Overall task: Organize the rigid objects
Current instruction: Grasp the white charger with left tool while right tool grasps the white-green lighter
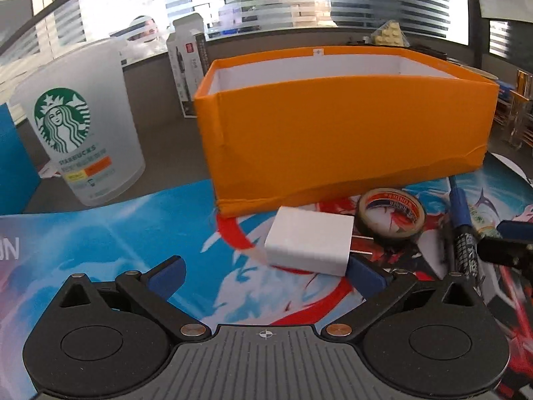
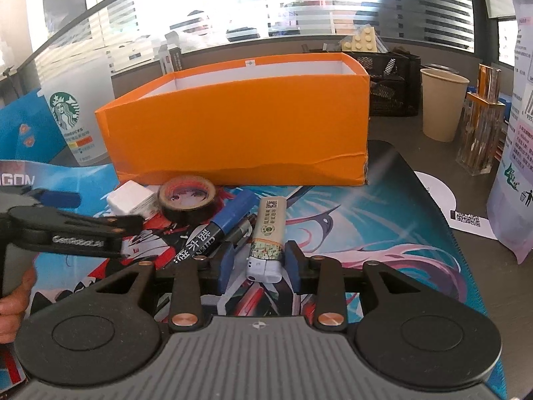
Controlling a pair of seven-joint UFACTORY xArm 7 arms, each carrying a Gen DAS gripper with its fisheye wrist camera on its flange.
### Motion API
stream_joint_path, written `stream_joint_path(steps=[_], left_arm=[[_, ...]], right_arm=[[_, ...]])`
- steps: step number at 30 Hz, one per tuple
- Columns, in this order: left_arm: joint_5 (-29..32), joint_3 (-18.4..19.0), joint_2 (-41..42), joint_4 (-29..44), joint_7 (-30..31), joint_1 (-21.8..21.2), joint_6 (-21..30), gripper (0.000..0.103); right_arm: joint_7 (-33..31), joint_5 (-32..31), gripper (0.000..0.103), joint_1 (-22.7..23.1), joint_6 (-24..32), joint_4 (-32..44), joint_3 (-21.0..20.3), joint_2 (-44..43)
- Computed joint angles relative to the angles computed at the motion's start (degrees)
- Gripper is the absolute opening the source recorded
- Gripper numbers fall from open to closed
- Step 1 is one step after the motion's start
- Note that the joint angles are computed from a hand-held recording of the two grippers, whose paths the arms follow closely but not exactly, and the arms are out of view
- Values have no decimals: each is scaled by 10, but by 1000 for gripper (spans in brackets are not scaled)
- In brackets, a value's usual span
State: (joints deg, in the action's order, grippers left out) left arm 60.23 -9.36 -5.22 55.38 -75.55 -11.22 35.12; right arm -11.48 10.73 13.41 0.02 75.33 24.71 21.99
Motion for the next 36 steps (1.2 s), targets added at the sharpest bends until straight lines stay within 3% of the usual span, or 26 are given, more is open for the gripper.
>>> stream_joint_path(steps=[4, 6, 9, 13, 18, 20, 21, 24, 28, 30, 36], left_arm=[[-18, 16, 5, -3, 17, 11, -62, 101], [-51, 30, 11, -8, 60, 21, -126, 97], [-104, 34, 10, -13, 134, 28, -156, 93], [-156, 27, -12, -21, 102, 39, -143, 53], [-200, 9, -19, -25, 140, 42, -140, 59], [-180, 2, -17, -19, 121, 48, -138, 75], [-159, -2, -17, -15, 102, 52, -133, 77], [-130, -1, -9, -1, 64, 55, -122, 78], [-164, 22, 14, 13, 94, 33, -118, 73], [-133, 12, 13, 9, 78, 40, -118, 68], [-98, 20, 8, -7, 70, 39, -146, 68]], right_arm=[[27, -30, 29, 53, -2, 8, -58, 1], [33, -39, 27, 58, -1, 8, -65, 0], [29, -44, 27, 48, 4, 8, -56, -1], [41, -52, 27, 58, 4, 9, -69, 0], [38, -51, 28, 46, 0, 8, -56, 2], [38, -52, 28, 46, 0, 8, -55, 2], [39, -51, 28, 46, 0, 8, -55, 2], [38, -53, 28, 44, 1, 9, -53, 2], [36, -50, 28, 40, -1, 8, -49, 3], [37, -48, 28, 39, -3, 8, -47, 3], [42, -55, 24, 47, -3, 9, -58, 3]])
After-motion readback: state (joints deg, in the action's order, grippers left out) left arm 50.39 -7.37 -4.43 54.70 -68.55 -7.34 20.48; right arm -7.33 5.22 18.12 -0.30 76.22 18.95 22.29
